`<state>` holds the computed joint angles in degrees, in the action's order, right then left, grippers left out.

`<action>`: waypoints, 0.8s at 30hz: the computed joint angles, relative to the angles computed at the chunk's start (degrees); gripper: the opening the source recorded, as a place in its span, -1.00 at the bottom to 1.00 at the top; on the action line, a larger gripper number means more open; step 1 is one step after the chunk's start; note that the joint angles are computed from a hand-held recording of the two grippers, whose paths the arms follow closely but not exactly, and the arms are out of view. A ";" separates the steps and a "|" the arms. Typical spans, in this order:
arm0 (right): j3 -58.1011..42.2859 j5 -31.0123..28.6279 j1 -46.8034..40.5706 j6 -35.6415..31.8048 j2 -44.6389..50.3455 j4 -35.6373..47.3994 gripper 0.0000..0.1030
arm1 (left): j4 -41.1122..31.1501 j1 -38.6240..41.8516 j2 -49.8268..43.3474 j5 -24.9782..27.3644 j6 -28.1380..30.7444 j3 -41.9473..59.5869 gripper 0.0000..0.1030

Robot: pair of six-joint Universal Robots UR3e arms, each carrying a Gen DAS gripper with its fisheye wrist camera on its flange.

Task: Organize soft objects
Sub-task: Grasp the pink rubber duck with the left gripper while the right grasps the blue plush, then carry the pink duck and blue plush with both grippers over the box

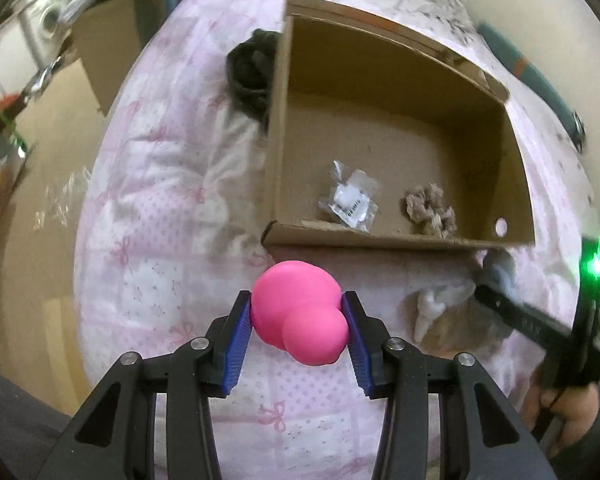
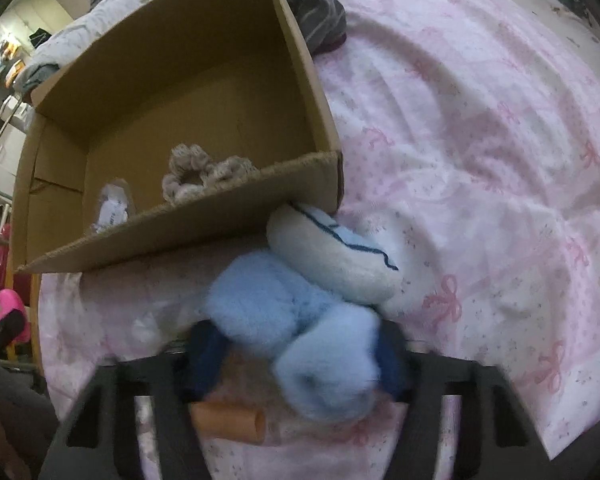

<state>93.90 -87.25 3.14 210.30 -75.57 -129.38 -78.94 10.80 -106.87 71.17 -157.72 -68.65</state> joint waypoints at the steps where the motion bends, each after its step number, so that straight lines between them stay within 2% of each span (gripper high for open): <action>1: 0.06 0.04 0.04 -0.05 -0.15 0.04 -0.21 | -0.70 0.29 -0.20 -0.89 -0.26 0.57 -0.21; 2: 0.48 -0.03 0.17 -0.09 -0.69 -0.26 -0.33 | -1.93 0.61 -0.50 -2.02 -0.19 1.44 -0.21; 4: 0.55 0.31 0.54 -0.33 -1.65 0.61 -0.39 | -4.14 1.18 -0.42 -4.37 0.12 2.69 -0.21; 12: -0.73 0.45 3.86 1.05 -11.99 7.65 -0.40 | -3.02 2.14 3.13 -6.80 2.72 0.12 -0.21; 17: -1.15 -0.26 6.21 -1.11 -17.83 4.71 -0.40 | -3.33 2.35 6.04 -6.21 2.31 -2.28 -0.21; 21: -1.38 -1.16 7.64 -2.85 -19.51 0.32 -0.40 | -2.07 1.96 9.74 -6.51 5.17 -4.09 -0.21; 24: -0.85 0.17 6.27 -4.52 -20.05 -1.64 -0.40 | -3.98 1.56 9.64 -6.25 6.78 -1.31 -0.21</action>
<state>93.05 -87.08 9.42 205.78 -95.62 -131.02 -82.92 12.36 -97.23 64.93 -150.94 -69.96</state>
